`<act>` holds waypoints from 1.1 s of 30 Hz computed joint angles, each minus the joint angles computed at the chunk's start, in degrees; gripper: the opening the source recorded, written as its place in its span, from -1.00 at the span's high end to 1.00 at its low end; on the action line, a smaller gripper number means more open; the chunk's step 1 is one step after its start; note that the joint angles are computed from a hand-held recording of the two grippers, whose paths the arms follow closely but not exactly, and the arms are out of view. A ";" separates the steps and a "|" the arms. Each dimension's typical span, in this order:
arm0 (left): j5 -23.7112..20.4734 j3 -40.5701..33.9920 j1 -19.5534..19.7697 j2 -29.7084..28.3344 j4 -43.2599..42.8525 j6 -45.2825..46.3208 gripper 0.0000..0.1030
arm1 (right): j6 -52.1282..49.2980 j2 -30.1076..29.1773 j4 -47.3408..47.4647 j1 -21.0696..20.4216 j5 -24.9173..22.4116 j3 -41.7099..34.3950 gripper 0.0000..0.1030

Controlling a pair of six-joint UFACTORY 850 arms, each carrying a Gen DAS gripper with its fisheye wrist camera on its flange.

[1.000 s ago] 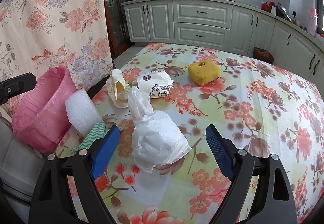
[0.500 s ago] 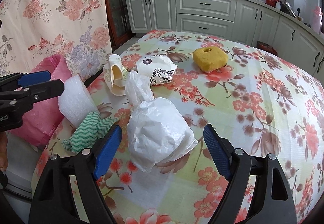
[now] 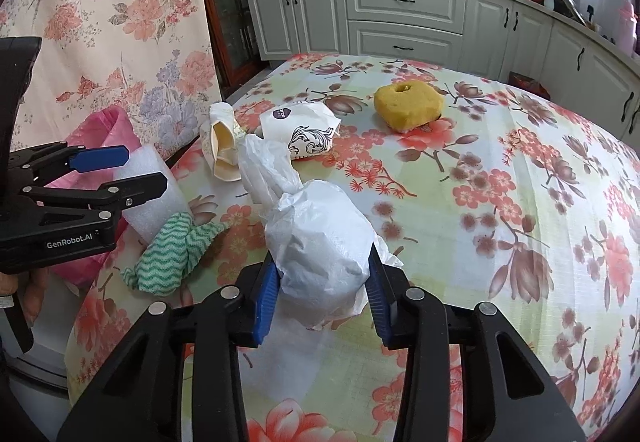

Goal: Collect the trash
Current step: 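Grasp the white foam block with the left tool while the right tool grasps the white bag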

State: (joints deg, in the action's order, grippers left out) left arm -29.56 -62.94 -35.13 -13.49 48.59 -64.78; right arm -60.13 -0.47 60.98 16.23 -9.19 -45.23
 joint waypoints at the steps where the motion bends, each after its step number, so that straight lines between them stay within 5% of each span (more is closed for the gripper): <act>1: -0.27 -0.21 0.02 -0.14 -0.17 0.36 -0.24 | -0.61 0.29 0.69 -0.13 0.00 0.12 0.27; 13: -5.63 -2.11 -1.19 -2.23 0.70 2.94 -0.26 | -3.91 2.15 4.76 -1.30 -0.16 0.96 0.27; 16: -6.59 -2.30 -1.54 -2.29 1.70 3.00 -0.03 | -4.24 2.25 5.23 -1.47 -0.27 1.05 0.27; 33: -2.33 0.13 -0.39 0.59 1.77 1.80 0.34 | -5.15 3.02 6.85 -1.72 0.00 1.51 0.27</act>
